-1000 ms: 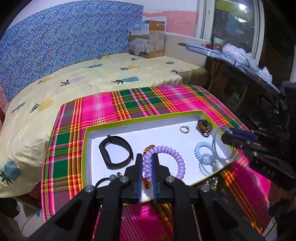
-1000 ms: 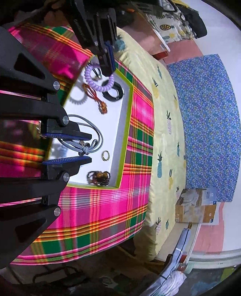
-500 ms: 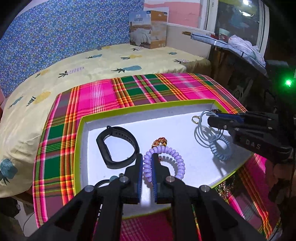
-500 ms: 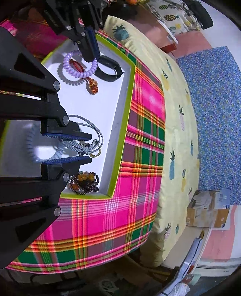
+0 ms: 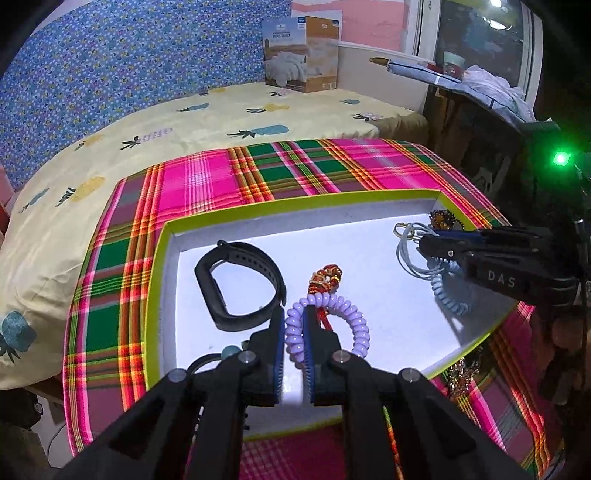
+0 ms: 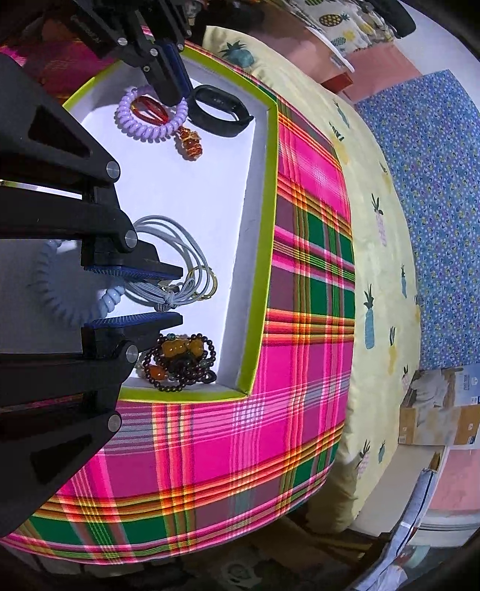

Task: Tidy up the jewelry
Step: 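Open both grippers to drop the hair tie and cord into the box, then withdraw both grippers toward the red tassel cord and silver chain bracelet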

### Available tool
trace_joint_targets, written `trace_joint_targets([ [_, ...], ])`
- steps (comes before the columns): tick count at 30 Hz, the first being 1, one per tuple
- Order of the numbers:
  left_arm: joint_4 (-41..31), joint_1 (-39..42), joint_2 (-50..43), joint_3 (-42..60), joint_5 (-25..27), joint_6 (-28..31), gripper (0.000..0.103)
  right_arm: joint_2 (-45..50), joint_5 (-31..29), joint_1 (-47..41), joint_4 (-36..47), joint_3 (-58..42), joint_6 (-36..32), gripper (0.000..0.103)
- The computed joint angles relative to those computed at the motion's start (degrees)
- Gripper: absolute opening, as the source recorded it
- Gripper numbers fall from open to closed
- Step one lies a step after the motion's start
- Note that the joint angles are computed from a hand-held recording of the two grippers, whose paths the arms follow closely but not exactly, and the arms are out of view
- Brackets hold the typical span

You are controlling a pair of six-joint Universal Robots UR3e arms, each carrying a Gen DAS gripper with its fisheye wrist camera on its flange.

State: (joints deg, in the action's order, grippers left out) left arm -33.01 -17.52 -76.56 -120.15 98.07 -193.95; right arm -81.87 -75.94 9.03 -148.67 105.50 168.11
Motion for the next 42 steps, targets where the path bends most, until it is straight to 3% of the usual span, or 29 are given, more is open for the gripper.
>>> trace_joint_targets([
  [5,-0.71,0.41,1.60,-0.54,-1.04,-0.31,0.011,-1.76,0.73,-0.32,-0.53,1.56,-0.10,0.024],
  [10,-1.74,-0.15,3.88,-0.99,-0.61,-1.39,0.021,-5.00,0.93,-0.38,-1.06,4.11,-0.53,0.027],
  [12,-2.39,-0.68,5.21,-1.20,-0.02,-1.85,0.021,-7.19,1.07,-0.44,-1.68,5.83,-0.74,0.040],
  [25,-8.50,-7.68,13.04,-1.47,5.57,-7.38,0.021,-23.18,2.94,-1.23,0.02,15.18,-2.85,0.040],
  [42,-13.41,-19.71,16.02,-1.17,12.77,-16.30,0.025,-44.72,9.21,-7.32,10.92,25.27,-6.55,0.040],
])
